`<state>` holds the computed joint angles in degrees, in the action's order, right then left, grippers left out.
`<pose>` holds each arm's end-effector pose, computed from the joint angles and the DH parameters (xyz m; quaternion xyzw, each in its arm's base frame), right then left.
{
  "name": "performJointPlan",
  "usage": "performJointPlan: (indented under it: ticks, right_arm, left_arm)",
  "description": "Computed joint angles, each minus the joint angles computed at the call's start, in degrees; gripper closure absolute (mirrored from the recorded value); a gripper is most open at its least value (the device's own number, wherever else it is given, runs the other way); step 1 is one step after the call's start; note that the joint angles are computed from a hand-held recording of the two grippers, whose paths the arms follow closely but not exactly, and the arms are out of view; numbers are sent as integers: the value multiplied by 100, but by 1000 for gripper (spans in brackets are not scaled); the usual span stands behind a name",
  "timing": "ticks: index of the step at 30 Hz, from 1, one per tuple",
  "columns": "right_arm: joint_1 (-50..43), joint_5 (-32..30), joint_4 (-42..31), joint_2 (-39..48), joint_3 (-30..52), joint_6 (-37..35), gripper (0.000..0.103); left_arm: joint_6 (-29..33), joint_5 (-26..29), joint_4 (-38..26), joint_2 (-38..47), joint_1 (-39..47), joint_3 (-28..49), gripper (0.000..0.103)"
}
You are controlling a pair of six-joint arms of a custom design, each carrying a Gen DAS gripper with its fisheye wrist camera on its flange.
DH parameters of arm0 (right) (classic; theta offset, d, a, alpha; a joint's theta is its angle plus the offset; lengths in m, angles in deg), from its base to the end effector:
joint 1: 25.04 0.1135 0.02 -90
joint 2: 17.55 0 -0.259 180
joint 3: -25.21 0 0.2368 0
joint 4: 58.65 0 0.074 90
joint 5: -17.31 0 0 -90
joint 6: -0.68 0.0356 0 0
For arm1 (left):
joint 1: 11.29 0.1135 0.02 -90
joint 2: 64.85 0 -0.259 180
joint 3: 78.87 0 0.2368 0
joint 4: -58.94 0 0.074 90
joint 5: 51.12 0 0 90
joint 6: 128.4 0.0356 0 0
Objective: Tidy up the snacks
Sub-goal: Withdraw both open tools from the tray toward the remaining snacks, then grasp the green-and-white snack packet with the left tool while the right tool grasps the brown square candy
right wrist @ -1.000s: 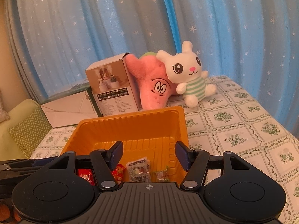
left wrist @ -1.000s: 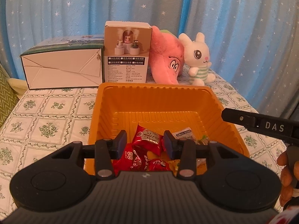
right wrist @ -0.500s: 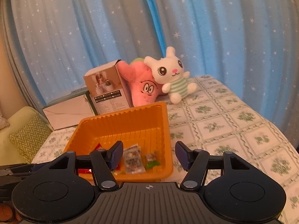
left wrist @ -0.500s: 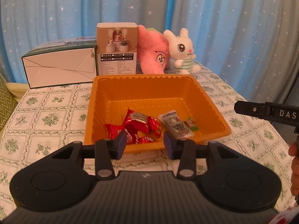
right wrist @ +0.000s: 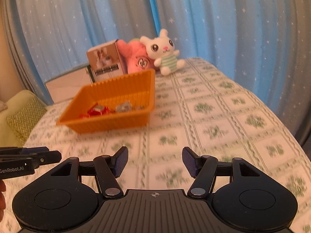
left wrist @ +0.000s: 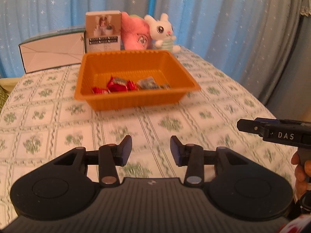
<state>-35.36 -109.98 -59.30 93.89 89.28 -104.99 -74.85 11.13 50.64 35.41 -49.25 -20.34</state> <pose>0.3418 -0.0403 0.1043 -0.1557 0.8783 0.2145 0.3978 0.2551 -0.1780 0.1299 -0.0699 0.9134 -0.0211 0.4005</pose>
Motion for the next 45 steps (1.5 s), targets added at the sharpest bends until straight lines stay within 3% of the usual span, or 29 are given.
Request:
performJointPlan:
  ticks: [6, 15, 27, 33, 39, 45]
  right_arm:
    - [-441, -179, -326, -135, -568, -690, 41]
    - [-689, -249, -347, -350, -996, -1112, 41]
    - [-557, -155, -480, -188, -889, -1168, 41]
    - [-480, -33, -398, 11, -800, -1108, 41]
    - [-362, 111, -279, 176, -721, -989, 41]
    - [-219, 163, -131, 202, -761, -1054, 41]
  left_arm:
    - [-401, -40, -94, 8, -622, -228, 64]
    - [-130, -148, -484, 486, -1124, 141, 65]
    - [667, 422, -102, 995, -775, 418, 66]
    - [928, 926, 59, 1148, -480, 508, 78]
    - [1164, 866, -109, 1280, -539, 655, 78]
    - [859, 837, -187, 1134, -474, 513, 80]
